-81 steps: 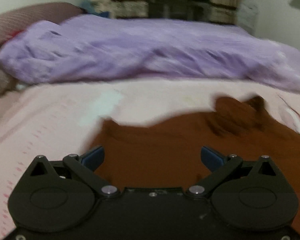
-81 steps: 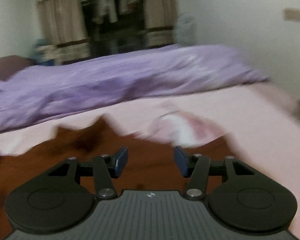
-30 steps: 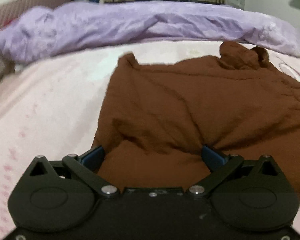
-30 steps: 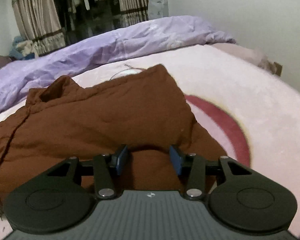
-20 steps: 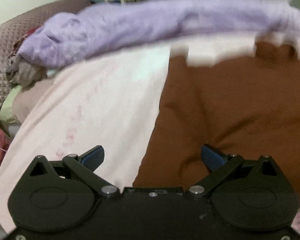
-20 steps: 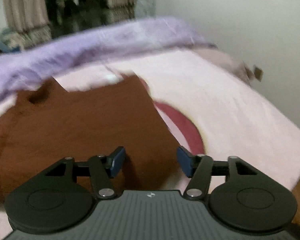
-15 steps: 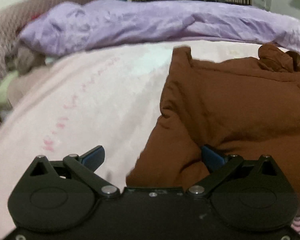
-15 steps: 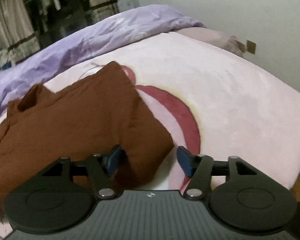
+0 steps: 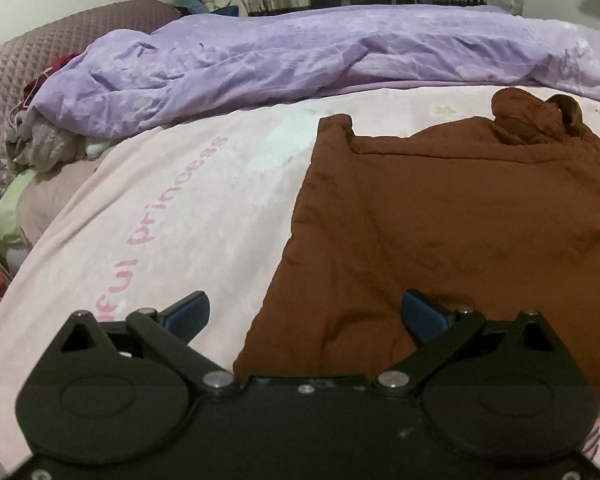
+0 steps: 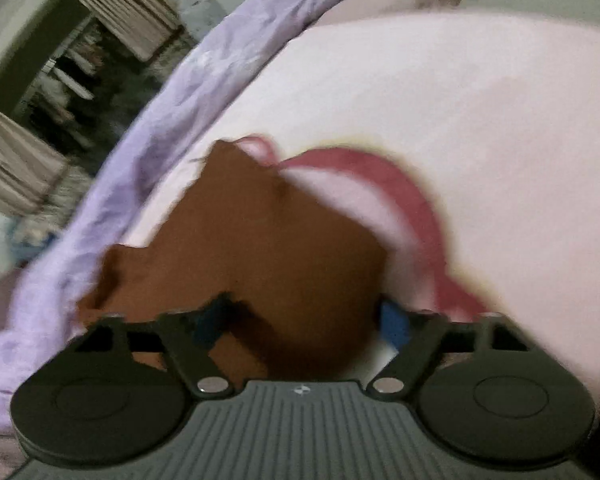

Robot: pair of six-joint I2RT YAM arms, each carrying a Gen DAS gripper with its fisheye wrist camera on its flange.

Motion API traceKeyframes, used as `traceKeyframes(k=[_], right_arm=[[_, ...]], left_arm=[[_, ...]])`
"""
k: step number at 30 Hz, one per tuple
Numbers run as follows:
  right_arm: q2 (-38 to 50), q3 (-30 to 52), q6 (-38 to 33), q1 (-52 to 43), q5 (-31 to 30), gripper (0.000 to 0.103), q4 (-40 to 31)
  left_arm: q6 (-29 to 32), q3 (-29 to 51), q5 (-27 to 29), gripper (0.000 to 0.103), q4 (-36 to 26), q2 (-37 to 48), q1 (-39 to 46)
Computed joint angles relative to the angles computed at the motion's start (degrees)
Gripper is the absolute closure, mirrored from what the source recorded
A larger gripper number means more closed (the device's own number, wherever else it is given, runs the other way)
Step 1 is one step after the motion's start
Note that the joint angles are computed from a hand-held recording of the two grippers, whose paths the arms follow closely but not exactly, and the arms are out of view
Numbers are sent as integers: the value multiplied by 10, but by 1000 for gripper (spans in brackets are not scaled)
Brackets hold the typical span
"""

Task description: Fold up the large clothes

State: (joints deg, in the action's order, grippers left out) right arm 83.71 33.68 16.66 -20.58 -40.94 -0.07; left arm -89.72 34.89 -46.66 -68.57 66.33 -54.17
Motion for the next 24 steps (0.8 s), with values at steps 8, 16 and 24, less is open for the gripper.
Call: traceKeyframes(k=[8, 16, 24], right_arm=[[29, -12, 8, 43, 48, 72, 93], [-261, -101, 13, 168, 128, 82, 136], [-283, 8, -34, 613, 442, 90, 135]], left_arm=[[30, -13, 1, 0, 29, -13, 22], [50, -2, -4, 0, 22, -13, 30], [56, 22, -21, 0, -50, -65, 31]])
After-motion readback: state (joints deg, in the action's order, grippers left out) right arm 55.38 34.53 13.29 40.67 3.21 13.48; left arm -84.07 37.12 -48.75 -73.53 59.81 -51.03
